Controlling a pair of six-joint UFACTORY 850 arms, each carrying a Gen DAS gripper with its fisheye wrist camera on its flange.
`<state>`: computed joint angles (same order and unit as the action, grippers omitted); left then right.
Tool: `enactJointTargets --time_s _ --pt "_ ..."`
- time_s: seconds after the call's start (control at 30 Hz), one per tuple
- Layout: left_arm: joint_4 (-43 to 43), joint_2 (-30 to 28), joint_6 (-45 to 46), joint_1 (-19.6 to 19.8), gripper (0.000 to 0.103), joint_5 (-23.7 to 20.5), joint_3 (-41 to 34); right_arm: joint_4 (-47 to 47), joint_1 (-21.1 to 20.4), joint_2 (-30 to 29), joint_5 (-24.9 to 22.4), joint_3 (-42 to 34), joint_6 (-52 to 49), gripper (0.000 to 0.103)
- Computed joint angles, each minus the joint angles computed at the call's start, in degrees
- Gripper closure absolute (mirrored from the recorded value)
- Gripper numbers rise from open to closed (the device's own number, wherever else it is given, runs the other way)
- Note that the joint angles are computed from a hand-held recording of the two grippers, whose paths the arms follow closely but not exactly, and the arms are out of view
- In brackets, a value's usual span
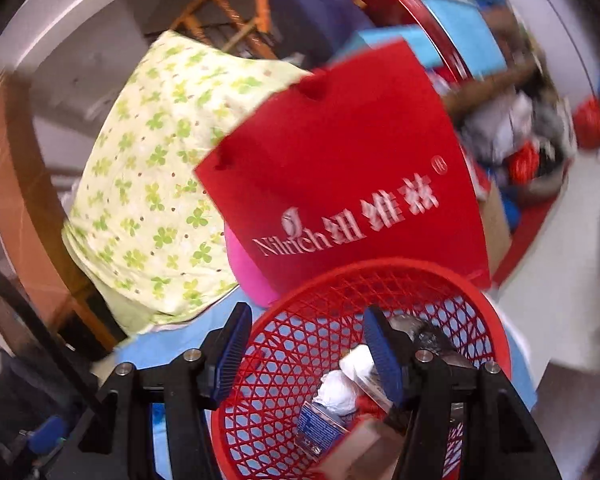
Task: Collect trash
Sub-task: 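Open the right tool to drop the black bag while the left drops the medicine box, then move both tools back over the blue blanket toward the remaining trash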
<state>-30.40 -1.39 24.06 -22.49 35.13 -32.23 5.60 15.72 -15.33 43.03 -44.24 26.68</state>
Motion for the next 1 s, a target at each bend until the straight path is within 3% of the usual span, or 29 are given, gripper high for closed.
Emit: enactJointTargets --time_s 0.13,0.3,0.4,0.47,0.63,0.8,1.0 --pt "1.3 0.0 -2.9 9.3 0.037 0.9 3.4 8.9 6.4 0.9 -2.1 -0.6 -12.3 0.041" --pt "4.0 -5.1 -9.9 19.3 0.037 2.5 4.3 12.8 13.4 -0.1 -7.6 -4.4 -24.0 0.041" --pt "-3.3 -9.6 -7.6 23.3 0.037 -5.4 0.4 12.8 16.4 -1.4 -10.7 -7.2 -26.7 0.041" --pt "-2.3 -10.7 -12.3 26.7 0.037 -9.3 -0.6 12.2 18.4 -2.5 -13.1 -9.3 -27.9 0.041" --pt "-5.6 -11.6 -15.2 29.9 0.037 -11.4 -0.8 8.4 21.7 -7.1 -18.7 -14.8 -27.8 0.041" --pt "-10.0 -12.5 -12.4 30.2 0.037 -11.0 -1.3 0.0 23.2 -13.0 -25.1 -20.6 -22.6 0.041" --pt "-15.2 -13.4 -7.1 29.2 0.037 -11.1 -2.9 -17.9 22.0 -19.5 -28.8 -26.0 -6.0 0.041"
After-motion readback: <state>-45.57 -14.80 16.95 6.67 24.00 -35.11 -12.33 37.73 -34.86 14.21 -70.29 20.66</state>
